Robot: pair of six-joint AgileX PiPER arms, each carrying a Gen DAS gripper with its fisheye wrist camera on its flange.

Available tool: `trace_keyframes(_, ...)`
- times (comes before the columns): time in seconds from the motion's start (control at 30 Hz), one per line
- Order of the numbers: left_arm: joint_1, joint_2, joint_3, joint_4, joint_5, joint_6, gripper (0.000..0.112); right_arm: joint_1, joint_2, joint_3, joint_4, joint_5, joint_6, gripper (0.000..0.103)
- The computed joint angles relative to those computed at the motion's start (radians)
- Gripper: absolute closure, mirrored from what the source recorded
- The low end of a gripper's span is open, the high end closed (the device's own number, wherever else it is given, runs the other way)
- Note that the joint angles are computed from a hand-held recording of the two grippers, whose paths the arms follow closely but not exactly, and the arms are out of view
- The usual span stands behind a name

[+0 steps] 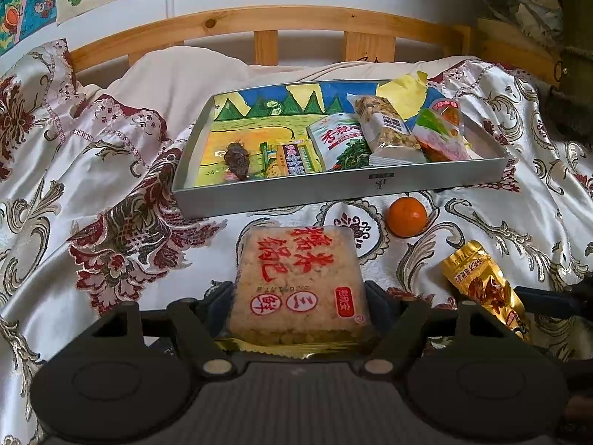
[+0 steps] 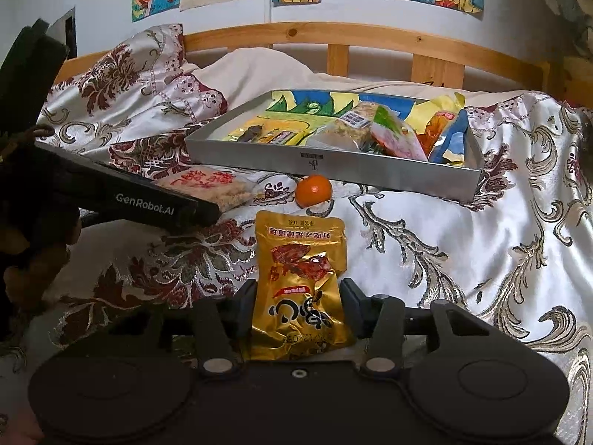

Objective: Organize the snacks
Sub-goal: 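Lift both packs and carry them toward the tray, then lower both packs into the tray and open both grippers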

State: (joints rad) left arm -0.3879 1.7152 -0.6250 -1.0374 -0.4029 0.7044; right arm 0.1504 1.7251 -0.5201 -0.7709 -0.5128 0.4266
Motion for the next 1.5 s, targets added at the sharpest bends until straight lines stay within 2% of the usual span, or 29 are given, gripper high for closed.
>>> trace_keyframes(0.13, -0.001, 0.000, 0.000, -0.002, -0.001, 0.001, 0.035, -0.021, 0.013, -0.032, -0.117, 0.019, 0.127, 0.047)
trace_keyframes(0.3, -0.001, -0.002, 0.001, -0.003, 0.002, -0.004, 0.035, -0.043, 0.023, -0.047, -0.200, 0.007, 0.210, 0.048)
trace_keyframes(0.43, 0.004, -0.012, 0.005, 0.025, 0.015, -0.033, 0.035, -0.023, 0.004, -0.017, -0.105, -0.009, 0.081, 0.057)
trace_keyframes(0.53, 0.001, -0.016, 0.005, 0.037, 0.019, -0.042, 0.036, 0.010, -0.009, 0.001, -0.008, -0.002, -0.046, 0.059)
trace_keyframes(0.77, -0.011, -0.025, 0.009, 0.035, 0.008, -0.049, 0.036, 0.040, -0.021, 0.023, 0.140, -0.006, -0.211, 0.061)
trace_keyframes(1.03, -0.011, -0.057, 0.019, 0.056, -0.017, -0.095, 0.035, 0.041, -0.033, 0.053, 0.255, -0.074, -0.342, 0.061)
trace_keyframes(1.33, 0.010, -0.101, 0.014, 0.063, -0.053, -0.097, 0.035, 0.040, -0.047, 0.014, 0.276, -0.129, -0.374, 0.061)
trace_keyframes(1.5, 0.060, -0.090, -0.056, 0.038, -0.049, -0.050, 0.035, 0.065, -0.009, -0.089, 0.274, -0.133, -0.373, 0.061)
